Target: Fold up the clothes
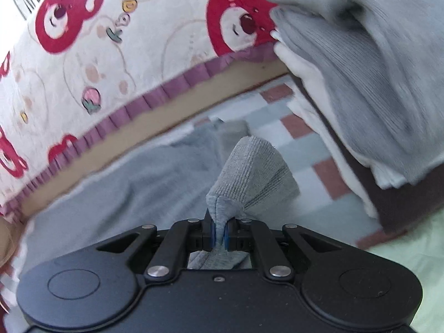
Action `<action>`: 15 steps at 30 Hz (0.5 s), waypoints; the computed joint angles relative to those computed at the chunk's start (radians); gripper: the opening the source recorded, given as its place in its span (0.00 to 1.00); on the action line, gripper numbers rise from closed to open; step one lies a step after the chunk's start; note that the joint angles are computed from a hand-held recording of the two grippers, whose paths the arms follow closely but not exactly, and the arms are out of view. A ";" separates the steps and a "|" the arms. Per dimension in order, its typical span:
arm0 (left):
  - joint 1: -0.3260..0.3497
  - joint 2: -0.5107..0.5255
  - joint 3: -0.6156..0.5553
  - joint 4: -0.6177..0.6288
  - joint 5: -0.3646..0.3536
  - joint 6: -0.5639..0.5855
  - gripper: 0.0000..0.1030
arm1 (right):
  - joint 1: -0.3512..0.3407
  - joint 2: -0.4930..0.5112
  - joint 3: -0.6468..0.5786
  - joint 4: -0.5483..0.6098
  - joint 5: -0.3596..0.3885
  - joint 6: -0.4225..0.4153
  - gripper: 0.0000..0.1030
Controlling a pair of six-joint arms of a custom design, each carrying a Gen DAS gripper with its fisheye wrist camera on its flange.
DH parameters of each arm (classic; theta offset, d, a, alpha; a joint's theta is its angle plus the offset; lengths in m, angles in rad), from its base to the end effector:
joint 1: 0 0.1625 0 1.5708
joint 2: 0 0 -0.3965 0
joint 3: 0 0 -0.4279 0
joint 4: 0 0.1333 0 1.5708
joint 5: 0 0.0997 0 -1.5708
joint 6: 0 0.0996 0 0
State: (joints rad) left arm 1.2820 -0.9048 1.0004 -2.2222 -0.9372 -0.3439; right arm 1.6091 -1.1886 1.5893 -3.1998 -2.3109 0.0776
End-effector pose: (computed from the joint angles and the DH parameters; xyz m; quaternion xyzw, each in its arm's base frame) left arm -0.0430 -0.8197 0.4178 -0.1106 0.9111 -0.3409 0.2036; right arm 0.0908 -0.6416 0.4327 -0.2233 -0.7577 0.5535 0.2640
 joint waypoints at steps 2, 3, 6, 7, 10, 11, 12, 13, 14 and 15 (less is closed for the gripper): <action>0.015 0.001 0.005 0.021 -0.040 -0.079 0.21 | 0.011 0.024 -0.044 0.023 -0.012 -0.003 0.07; 0.021 -0.002 0.012 0.038 -0.055 -0.118 0.34 | 0.015 0.033 -0.063 0.042 -0.018 0.011 0.07; 0.031 -0.011 0.047 0.001 -0.086 -0.155 0.46 | 0.026 0.049 -0.091 0.073 -0.051 0.025 0.07; 0.033 -0.012 0.059 -0.028 -0.093 -0.149 0.48 | 0.029 0.054 -0.098 0.081 -0.063 0.028 0.07; 0.039 -0.009 0.077 -0.128 -0.130 -0.080 0.01 | 0.029 0.048 -0.086 0.072 -0.067 0.048 0.07; 0.038 -0.007 0.080 -0.156 -0.136 -0.048 0.02 | 0.028 0.044 -0.079 0.067 -0.068 0.055 0.07; 0.027 -0.004 0.079 -0.178 -0.105 0.008 0.02 | 0.026 0.040 -0.071 0.060 -0.067 0.060 0.07; 0.013 0.002 0.074 -0.196 -0.067 0.071 0.02 | 0.025 0.035 -0.062 0.053 -0.066 0.064 0.07; -0.007 0.015 0.058 -0.205 -0.004 0.157 0.02 | 0.023 0.031 -0.054 0.046 -0.066 0.069 0.07; -0.024 0.026 0.050 -0.236 0.033 0.237 0.02 | 0.021 0.028 -0.047 0.042 -0.065 0.070 0.06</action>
State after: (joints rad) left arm 1.2585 -0.8787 1.0499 -2.4584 -0.9042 -0.1065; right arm 1.6299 -1.1604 1.5423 -3.1583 -2.3763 0.1480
